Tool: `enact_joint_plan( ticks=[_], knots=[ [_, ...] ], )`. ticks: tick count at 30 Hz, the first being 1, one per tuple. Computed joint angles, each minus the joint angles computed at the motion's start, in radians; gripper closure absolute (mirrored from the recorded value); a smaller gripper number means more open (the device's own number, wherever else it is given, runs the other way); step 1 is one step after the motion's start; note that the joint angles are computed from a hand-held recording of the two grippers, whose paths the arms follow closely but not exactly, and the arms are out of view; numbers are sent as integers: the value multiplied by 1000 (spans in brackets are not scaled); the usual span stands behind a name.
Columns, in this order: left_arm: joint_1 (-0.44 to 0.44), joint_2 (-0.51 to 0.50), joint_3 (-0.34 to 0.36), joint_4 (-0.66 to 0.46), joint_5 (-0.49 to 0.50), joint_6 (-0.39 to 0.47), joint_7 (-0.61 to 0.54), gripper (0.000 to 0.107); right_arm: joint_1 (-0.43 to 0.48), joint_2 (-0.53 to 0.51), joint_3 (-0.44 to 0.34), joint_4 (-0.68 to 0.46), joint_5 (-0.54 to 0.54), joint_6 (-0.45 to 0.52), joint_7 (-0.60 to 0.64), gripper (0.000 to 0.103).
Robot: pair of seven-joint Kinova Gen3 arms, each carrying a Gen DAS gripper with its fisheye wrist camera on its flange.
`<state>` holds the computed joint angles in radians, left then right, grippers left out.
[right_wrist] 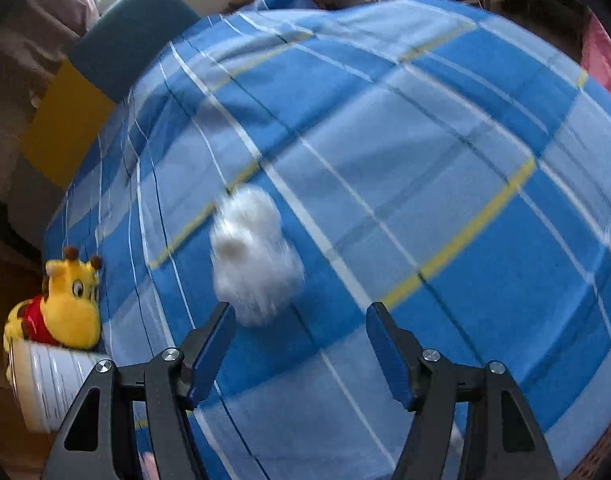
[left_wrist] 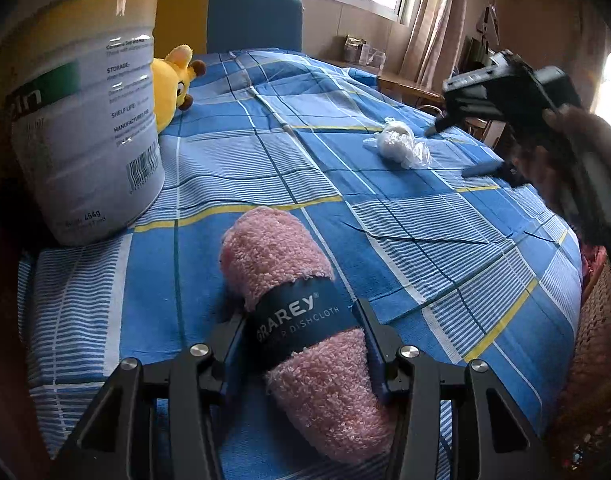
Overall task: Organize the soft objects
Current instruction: 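Grasp the clear plastic bag with the right gripper, then carry the pink towel into the gold tray and release it while the right gripper holds the bag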
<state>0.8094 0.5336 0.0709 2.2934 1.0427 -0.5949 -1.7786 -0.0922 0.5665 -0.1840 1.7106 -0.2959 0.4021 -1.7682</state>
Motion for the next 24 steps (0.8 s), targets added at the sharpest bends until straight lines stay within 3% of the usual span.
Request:
enact_joint_plan(
  ticks=[4,13,15,18,21,24],
  knots=[
    [-7,-1,2,3,-17,2,15,57,-70,20,56,-54,45,-28,-52,33],
    [-5,-2,-3,5,-27,5,25,57,-270,169,183,-311,283,176,-135,34],
    [-2,-1,-5,3,-21,5,19,57,-300,195,195,-337,325,203,-145,56],
    [-1,0,-5,3,-22,3,20,57,-341,161,210,-286,387,152,-169,69],
    [1,0,-5,2,-16,1,14,57,-335,89,162,-190,411,75,-124,69],
    [3,-1,-5,1,-7,1,6,57,-309,46,93,-122,388,67,-42,69]
  ],
)
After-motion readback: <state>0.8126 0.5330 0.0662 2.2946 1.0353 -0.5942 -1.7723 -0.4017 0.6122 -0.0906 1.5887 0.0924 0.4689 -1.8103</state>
